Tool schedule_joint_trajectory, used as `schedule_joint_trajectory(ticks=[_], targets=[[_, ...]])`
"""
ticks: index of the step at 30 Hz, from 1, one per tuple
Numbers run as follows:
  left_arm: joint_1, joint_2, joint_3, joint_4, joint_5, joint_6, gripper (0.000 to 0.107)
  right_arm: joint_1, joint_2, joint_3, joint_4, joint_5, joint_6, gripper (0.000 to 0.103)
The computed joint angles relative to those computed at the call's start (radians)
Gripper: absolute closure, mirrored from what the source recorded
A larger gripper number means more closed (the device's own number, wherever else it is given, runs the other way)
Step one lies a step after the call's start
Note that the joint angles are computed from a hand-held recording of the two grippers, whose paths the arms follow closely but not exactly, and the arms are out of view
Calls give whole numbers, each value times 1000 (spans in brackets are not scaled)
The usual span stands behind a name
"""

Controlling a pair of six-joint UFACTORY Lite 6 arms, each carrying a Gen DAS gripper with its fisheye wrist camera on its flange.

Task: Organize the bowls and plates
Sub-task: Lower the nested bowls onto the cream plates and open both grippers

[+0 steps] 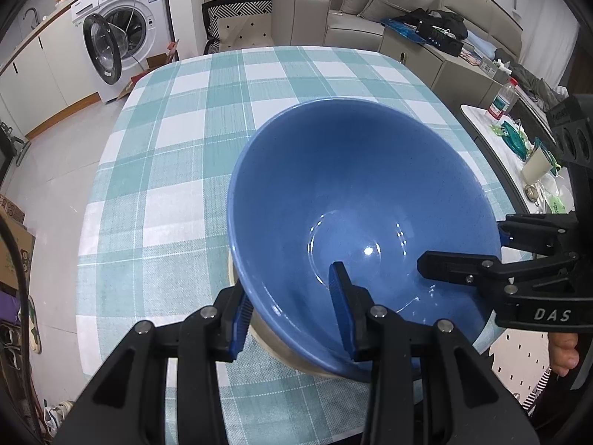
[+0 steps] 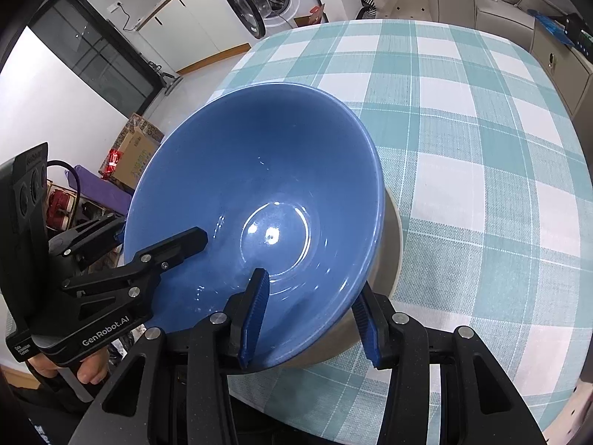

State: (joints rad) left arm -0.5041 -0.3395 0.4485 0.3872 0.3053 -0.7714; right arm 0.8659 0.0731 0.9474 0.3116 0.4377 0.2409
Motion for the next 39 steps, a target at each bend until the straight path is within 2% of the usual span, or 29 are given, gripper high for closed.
schedule_joint_trajectory(ticks=[12,18,24,27,39], targets=[[-22,3,-8,-9,3,3,69,14,-16,8,-35,45,50,57],[-19,2,-16,-18,-10,11,69,9,-24,-3,-22,41,36,57],[11,0,-25,-99,-30,118,69,-5,-28,-9,12,35,1,57],[6,-1,-28,-67,-28,86,69,-7,-30,-10,19,31,-7,57],[19,-5,-36,-75,-44,98,63,-5,-23,2,14,30,-17,54]])
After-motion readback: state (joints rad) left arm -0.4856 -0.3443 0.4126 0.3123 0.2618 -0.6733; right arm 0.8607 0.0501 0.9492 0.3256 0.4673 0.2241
